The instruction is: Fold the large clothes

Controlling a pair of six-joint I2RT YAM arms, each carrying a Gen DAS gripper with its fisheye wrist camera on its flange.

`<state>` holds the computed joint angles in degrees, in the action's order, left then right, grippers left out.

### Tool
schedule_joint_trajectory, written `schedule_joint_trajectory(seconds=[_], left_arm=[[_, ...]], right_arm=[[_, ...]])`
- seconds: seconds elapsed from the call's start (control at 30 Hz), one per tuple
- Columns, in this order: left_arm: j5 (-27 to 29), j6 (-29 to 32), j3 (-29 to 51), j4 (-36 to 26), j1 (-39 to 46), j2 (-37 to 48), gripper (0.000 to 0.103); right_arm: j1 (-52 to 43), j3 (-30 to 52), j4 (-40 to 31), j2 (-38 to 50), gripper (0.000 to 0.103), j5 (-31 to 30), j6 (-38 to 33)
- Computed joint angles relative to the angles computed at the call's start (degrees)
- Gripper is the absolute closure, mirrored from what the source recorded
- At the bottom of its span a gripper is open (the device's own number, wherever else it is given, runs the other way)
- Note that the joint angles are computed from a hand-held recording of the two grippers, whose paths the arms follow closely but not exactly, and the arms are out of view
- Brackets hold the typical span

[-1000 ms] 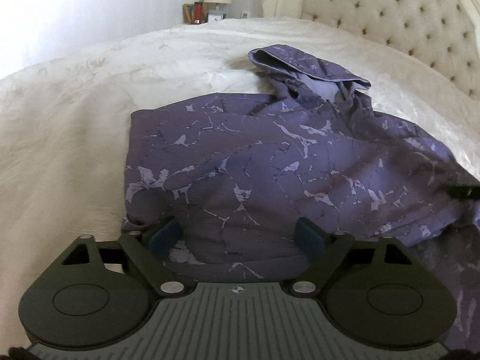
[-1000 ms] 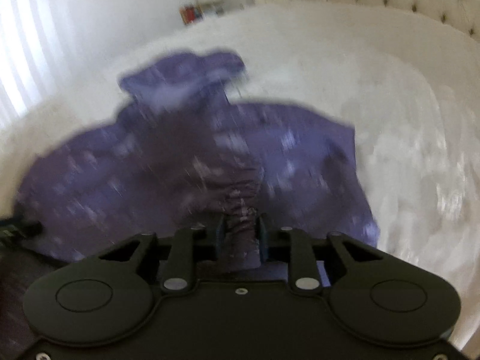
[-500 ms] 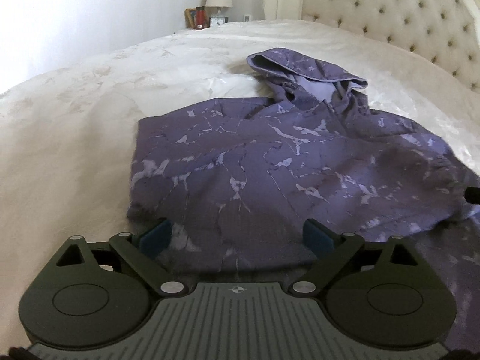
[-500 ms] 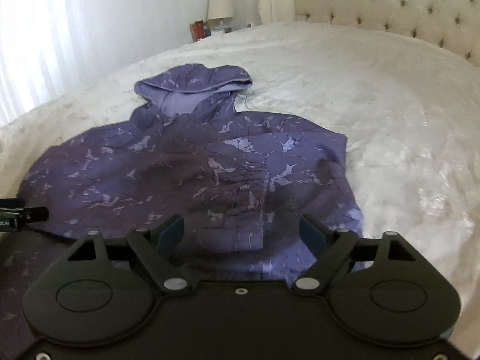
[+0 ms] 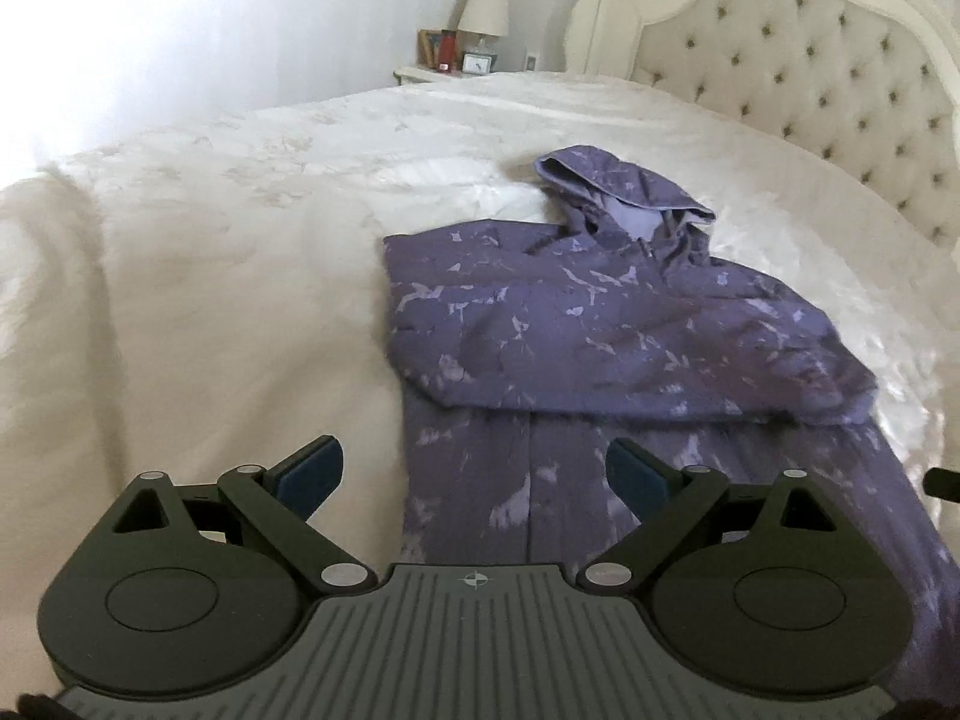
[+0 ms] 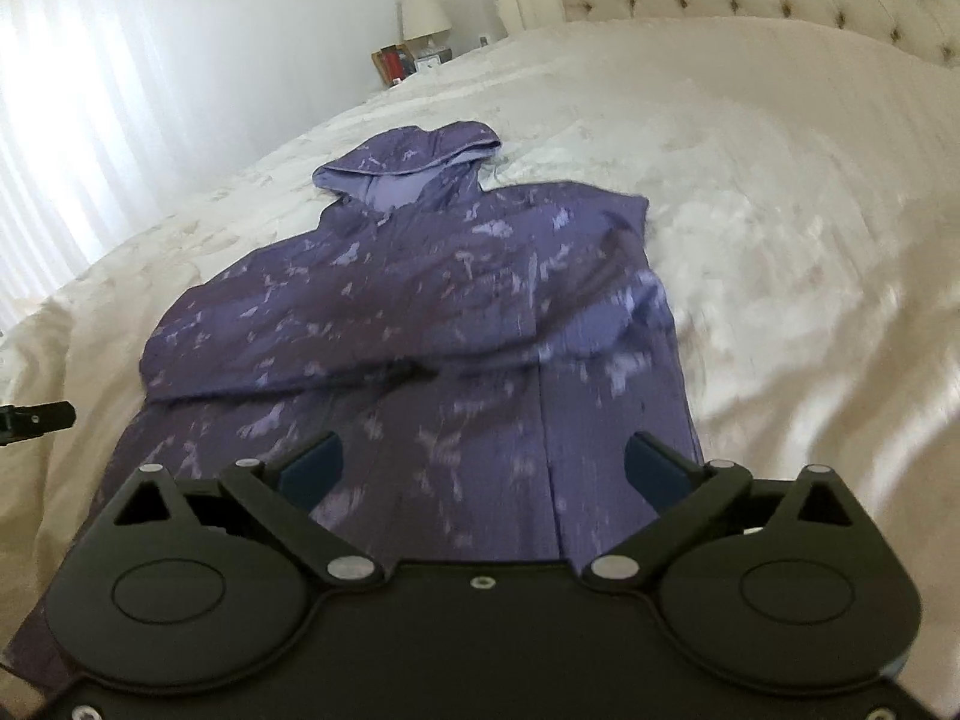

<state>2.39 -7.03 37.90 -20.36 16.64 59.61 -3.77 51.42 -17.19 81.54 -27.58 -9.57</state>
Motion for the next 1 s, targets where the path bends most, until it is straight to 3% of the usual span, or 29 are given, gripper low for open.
schedule_joint_trajectory(seconds=[0.23, 0.43, 0.6, 0.93, 1.0], left_arm=[[1.91, -0.20, -2.77, -5.60, 0.59, -6.70, 0.007], [1.75, 0.69, 1.94, -3.05, -1.17, -2.49, 0.007], [2.64, 1.09, 11.54, 0.74, -3.09, 8.15, 0.007], [0.51, 3.49, 34.94, 5.34, -4.22, 36.14, 0.009], [1.09, 4.03, 40.54, 4.79, -3.74, 42.01, 0.016]], right_arm=[[-4.15, -3.79, -4.29, -4.04, 0.001, -2.40, -1.43], [-2.49, 0.89, -4.71, -1.85, 0.001, -2.04, -1.47], [1.18, 13.01, -5.89, 7.06, 0.001, -3.86, 1.62], [9.46, 44.49, -9.00, 32.63, 0.001, -0.25, 3.19], [9.99, 52.27, -10.72, 38.37, 0.001, -0.69, 3.46]])
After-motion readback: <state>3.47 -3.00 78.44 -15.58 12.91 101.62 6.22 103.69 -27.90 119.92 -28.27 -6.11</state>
